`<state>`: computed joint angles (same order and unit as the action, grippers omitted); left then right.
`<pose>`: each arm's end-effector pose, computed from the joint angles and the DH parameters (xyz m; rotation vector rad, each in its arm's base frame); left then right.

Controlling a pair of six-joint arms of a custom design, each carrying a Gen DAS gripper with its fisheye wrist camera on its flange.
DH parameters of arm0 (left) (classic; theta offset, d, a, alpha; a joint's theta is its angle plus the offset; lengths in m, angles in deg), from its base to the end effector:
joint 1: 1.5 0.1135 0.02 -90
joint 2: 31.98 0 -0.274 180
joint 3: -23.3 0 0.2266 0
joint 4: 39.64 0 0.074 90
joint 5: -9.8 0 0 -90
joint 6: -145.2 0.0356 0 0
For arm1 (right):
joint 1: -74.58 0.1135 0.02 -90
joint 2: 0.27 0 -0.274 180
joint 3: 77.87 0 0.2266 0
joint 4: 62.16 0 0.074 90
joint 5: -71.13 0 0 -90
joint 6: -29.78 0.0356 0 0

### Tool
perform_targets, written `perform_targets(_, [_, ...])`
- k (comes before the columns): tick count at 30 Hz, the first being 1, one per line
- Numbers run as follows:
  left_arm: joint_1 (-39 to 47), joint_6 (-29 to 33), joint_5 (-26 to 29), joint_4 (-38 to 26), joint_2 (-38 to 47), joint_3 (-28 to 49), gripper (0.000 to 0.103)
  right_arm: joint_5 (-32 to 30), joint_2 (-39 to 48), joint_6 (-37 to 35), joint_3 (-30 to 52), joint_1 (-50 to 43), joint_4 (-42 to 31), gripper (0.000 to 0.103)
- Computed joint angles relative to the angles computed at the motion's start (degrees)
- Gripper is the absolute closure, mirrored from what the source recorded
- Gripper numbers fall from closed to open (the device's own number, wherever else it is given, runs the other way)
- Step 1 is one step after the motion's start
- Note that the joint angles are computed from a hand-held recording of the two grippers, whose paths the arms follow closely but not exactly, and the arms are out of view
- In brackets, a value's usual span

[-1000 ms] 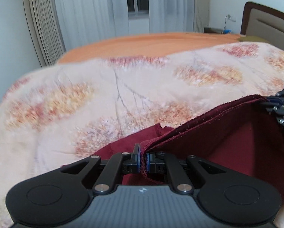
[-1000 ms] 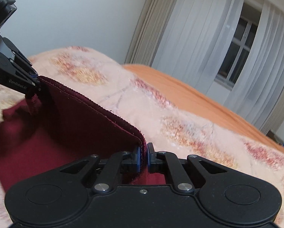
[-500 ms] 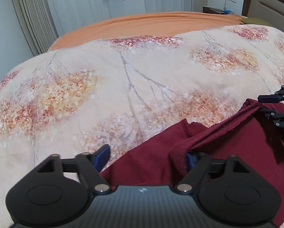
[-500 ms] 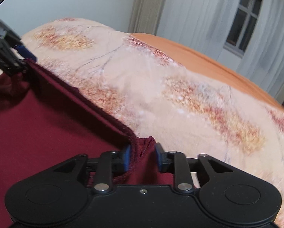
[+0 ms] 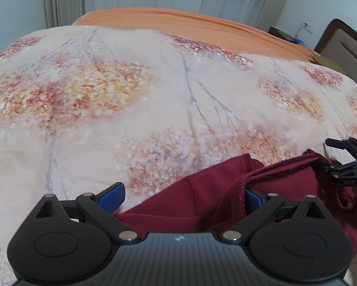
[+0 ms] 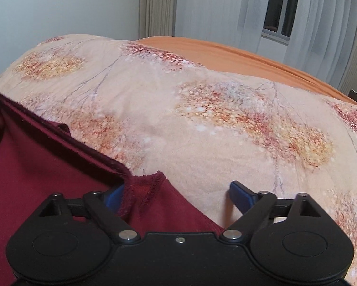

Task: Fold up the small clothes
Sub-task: 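Lower the folded hem onto the shirt and open both grippers, then withdraw both open grippers from the folded shirt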

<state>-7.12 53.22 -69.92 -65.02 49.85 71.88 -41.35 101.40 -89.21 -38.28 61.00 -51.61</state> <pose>0.2256 -0.0286 0.1674 0.1478 2.5900 -0.2810 0.2443 -0.0450 0.0979 -0.4823 2.3348 0.1392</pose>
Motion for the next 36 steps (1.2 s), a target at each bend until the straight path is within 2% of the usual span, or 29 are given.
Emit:
perform_targets(5, [5.2, -5.6, 10.0, 0.5, 1.2, 1.8, 0.002, -1.1, 0.4, 2.2, 3.6, -1.7, -4.7, 0.005])
perform_targets(7, [5.0, -6.5, 10.5, 1.2, 0.6, 1.7, 0.002, -0.1, 1.4, 2.6, 3.6, -1.5, -3.2, 0.005])
perform_targets(8, [3.9, -6.8, 8.3, 1.5, 0.3, 1.5, 0.002, 0.3, 1.8, 3.0, 3.4, -1.4, -2.2, 0.004])
perform_targets(10, [0.7, -8.6, -0.6, 1.9, 0.1, 1.1, 0.001, 0.9, 2.7, 4.5, 3.4, -1.1, -0.7, 0.002])
perform_targets(12, [-1.4, -9.7, -9.0, -1.6, 3.8, 3.4, 0.001, 0.0, 3.6, 5.8, 4.4, -1.5, -1.9, 0.001])
perform_targets(14, [-1.0, -9.8, -10.9, 0.2, 5.1, 2.1, 0.001, -2.8, 3.8, 7.9, 5.5, -2.8, -4.0, 0.001])
perform_targets(18, [0.4, -11.8, -7.3, 9.0, 2.4, -4.7, 0.001, -11.5, 3.7, 10.2, 9.7, -6.8, -12.1, 0.001])
perform_targets(21, [-3.5, -15.8, -9.1, 16.7, 0.2, -10.5, 0.001, -14.2, 3.4, 11.8, 11.5, -8.6, -15.2, 0.001])
perform_targets(24, [-11.4, -22.2, -16.1, 27.5, 0.9, -17.1, 0.001, -15.7, 4.7, 14.0, 13.8, -9.5, -18.1, 0.001])
perform_targets(26, [-17.7, -25.7, -23.5, 33.3, 4.6, -19.3, 0.001, -16.7, 6.3, 18.4, 15.2, -10.3, -18.4, 0.001])
perform_targets(29, [-25.5, -26.6, -34.6, 38.5, 11.6, -19.6, 0.001, -16.2, 5.3, 25.4, 13.1, -11.5, -11.5, 0.001])
perform_targets(30, [-27.1, -26.3, -37.1, 40.3, 13.9, -19.7, 0.001, -16.0, 4.0, 24.9, 11.7, -12.0, -9.2, 0.001])
perform_targets(32, [-29.1, -25.5, -39.9, 43.3, 17.9, -19.7, 0.0, -18.6, 0.5, 19.4, 9.1, -13.9, -8.5, 0.001])
perform_targets(34, [-30.6, -25.1, -42.3, 48.7, 22.0, -20.8, 0.0, -23.3, -4.2, 8.8, 5.2, -17.2, -10.6, 0.001])
perform_targets(36, [-32.1, -25.5, -44.4, 55.5, 26.1, -22.6, 0.0, -25.4, -10.4, -3.6, -1.8, -21.2, -10.6, 0.001])
